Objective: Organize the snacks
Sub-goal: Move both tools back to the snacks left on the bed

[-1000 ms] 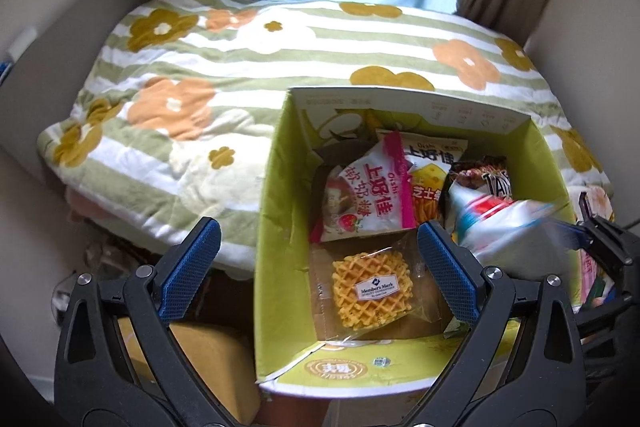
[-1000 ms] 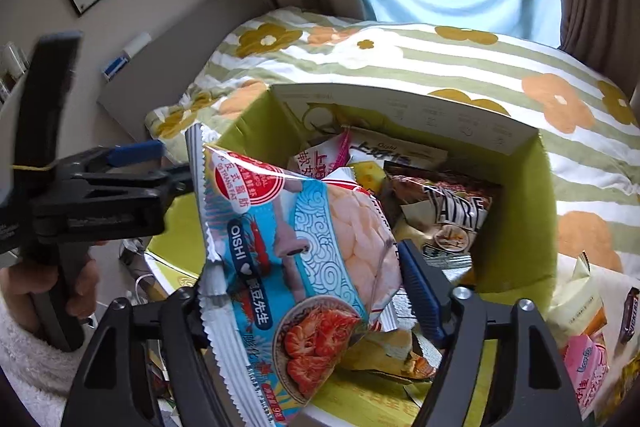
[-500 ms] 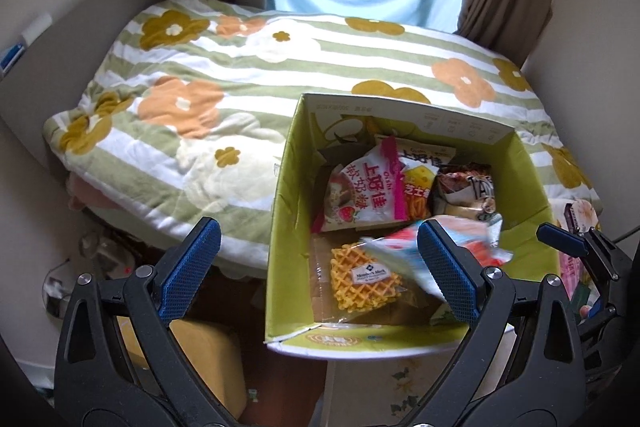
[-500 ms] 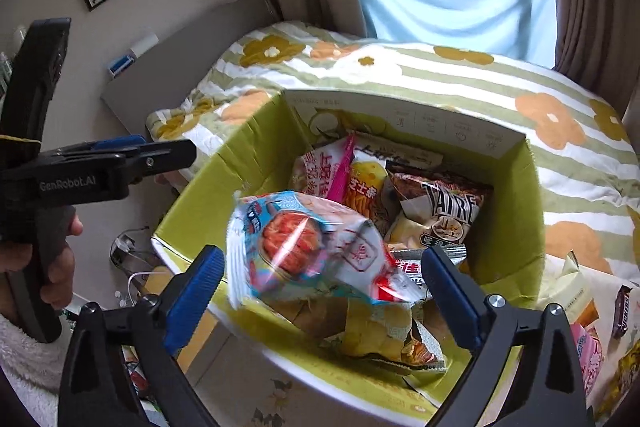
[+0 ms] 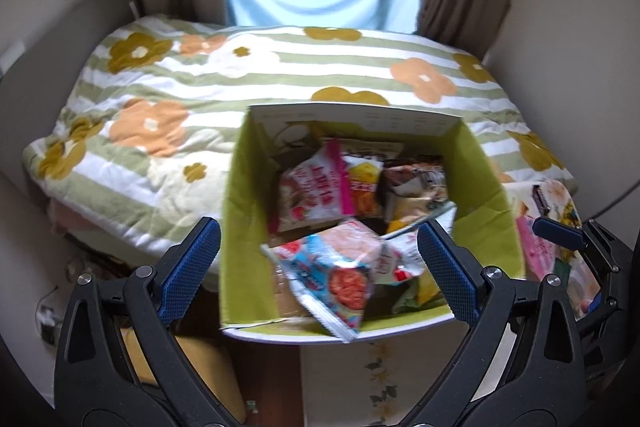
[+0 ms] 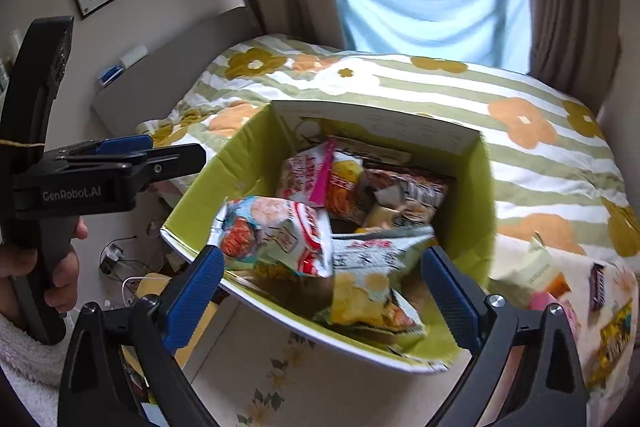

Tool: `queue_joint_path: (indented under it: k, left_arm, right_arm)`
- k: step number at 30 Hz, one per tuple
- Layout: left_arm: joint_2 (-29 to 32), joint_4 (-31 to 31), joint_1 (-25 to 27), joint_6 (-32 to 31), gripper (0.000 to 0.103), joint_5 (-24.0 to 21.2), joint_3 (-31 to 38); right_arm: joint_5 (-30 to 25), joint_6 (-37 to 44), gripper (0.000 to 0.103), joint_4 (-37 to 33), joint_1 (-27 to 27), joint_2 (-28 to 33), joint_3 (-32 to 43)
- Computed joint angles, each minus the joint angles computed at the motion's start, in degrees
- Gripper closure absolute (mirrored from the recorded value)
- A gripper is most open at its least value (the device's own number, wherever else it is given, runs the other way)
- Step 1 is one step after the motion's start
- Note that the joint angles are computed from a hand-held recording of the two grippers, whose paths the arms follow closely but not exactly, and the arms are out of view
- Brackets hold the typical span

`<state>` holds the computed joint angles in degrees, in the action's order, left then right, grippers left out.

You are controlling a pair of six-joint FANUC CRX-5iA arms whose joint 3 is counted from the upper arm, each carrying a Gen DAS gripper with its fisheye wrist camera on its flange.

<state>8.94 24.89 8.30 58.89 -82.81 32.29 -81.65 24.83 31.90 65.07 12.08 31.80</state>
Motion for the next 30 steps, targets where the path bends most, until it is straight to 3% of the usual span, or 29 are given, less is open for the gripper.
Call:
queue_joint_path:
  k: [6,15,22,30]
  left_arm:
    - [-0.9,2.6,-3.0,-0.8,0.005,-0.3,-1.1]
    - [-4.9,1.8,-12.1,1.0,0.005,1.7,-5.1]
    - [-6.5,-4.5,-24.2,9.8,0.005,3.0,-6.5]
    - [-3.0,-11.4,-37.2,24.8,0.005,3.0,-6.2]
  right_arm:
    - [-5.6,-5.7,0.005,5.1,2.8,-2.7,-2.9]
    - [-14.3,-15.8,0.005,11.8,8.5,-13.5,-15.6]
    - [-21.4,-22.2,0.005,12.0,15.9,-26.9,-27.7]
    - [-32.6,-29.8,0.005,10.1,28.6,-40.6,-38.9]
